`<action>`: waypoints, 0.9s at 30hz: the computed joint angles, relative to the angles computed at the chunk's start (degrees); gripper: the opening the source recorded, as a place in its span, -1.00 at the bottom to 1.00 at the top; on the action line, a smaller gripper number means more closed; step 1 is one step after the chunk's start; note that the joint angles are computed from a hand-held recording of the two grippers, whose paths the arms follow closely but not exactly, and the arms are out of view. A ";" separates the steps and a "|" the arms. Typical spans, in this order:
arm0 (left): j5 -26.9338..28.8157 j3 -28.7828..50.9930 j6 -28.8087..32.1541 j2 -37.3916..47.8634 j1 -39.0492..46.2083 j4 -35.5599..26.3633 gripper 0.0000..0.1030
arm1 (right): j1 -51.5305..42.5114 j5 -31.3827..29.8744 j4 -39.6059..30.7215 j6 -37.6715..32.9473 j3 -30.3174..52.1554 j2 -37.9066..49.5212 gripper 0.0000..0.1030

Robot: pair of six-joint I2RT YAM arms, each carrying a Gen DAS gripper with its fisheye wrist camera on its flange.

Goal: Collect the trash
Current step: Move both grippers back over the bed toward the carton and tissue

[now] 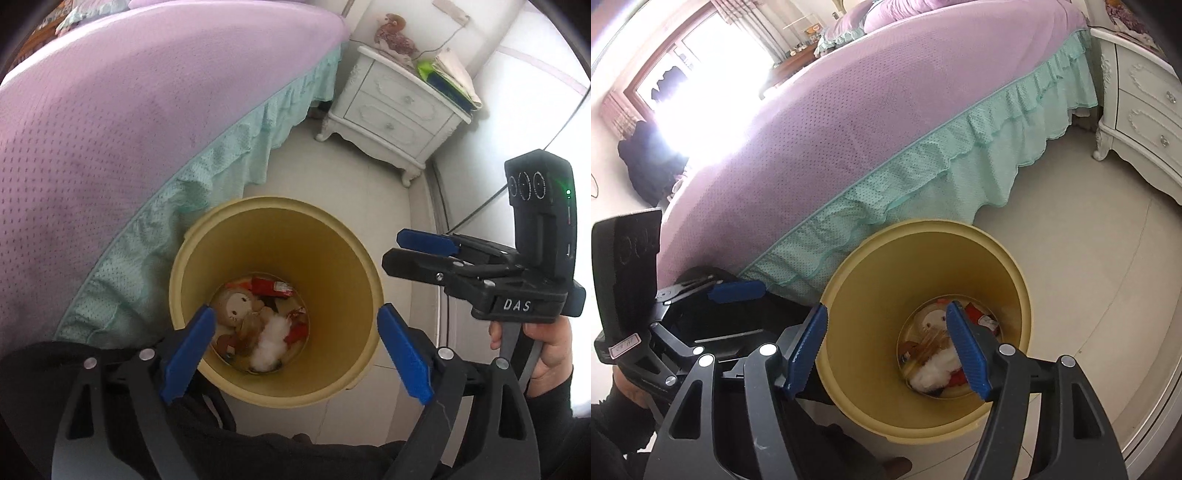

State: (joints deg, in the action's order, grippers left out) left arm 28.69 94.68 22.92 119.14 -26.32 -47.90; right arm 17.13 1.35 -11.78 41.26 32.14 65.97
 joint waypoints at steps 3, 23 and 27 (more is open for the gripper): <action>-0.13 -0.77 0.55 -0.64 0.27 0.45 0.73 | 0.02 -0.50 0.23 -0.24 0.35 0.33 0.27; 0.90 -1.01 0.93 -3.77 1.97 0.53 0.76 | 3.92 2.20 -2.79 -2.42 5.99 -0.55 0.53; 1.13 -2.11 0.32 -7.72 4.82 3.52 0.80 | 6.57 4.79 -0.59 -3.79 9.06 -0.65 0.77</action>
